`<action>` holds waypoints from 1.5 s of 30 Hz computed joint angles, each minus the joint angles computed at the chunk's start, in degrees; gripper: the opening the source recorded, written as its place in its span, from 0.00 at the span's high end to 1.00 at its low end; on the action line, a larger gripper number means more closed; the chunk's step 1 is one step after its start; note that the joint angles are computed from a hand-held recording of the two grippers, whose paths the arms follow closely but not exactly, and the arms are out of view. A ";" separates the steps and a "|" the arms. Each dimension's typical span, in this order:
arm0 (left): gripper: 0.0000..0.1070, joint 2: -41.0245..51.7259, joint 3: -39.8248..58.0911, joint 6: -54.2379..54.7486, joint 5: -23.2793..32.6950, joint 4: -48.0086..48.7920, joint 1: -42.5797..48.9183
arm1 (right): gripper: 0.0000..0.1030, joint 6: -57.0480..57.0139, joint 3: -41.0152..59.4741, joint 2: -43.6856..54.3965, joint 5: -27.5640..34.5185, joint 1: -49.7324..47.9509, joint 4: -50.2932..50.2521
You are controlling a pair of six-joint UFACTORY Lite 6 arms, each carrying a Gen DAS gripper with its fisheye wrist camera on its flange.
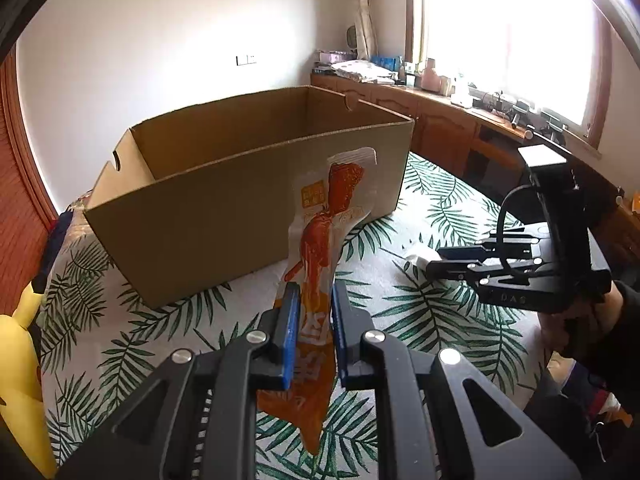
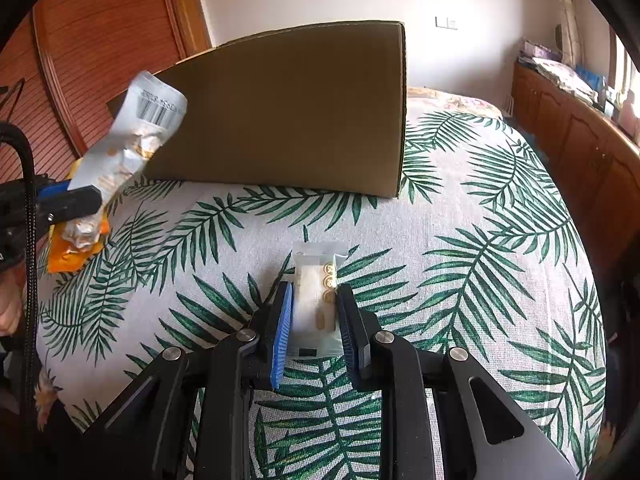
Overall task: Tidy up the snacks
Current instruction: 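Lift and carry the sausage packet and biscuit over the cardboard box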
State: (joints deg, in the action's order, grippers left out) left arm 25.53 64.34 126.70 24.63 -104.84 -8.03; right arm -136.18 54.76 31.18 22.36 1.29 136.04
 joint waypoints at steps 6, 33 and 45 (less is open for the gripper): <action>0.88 -0.10 1.36 -1.48 0.05 -1.09 -0.13 | 0.80 -2.55 -0.79 -1.03 0.27 0.47 2.64; 0.88 -3.68 14.84 -15.47 4.51 8.87 4.61 | 0.80 14.57 8.90 -15.63 -9.51 -0.91 -16.44; 0.88 14.73 41.91 -36.22 1.16 27.96 2.30 | 0.80 28.03 26.91 -3.22 -11.65 2.73 -31.09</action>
State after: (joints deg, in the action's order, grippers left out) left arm 40.26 106.25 90.48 25.79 -76.88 -5.73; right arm -108.15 81.67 27.96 10.71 4.01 104.96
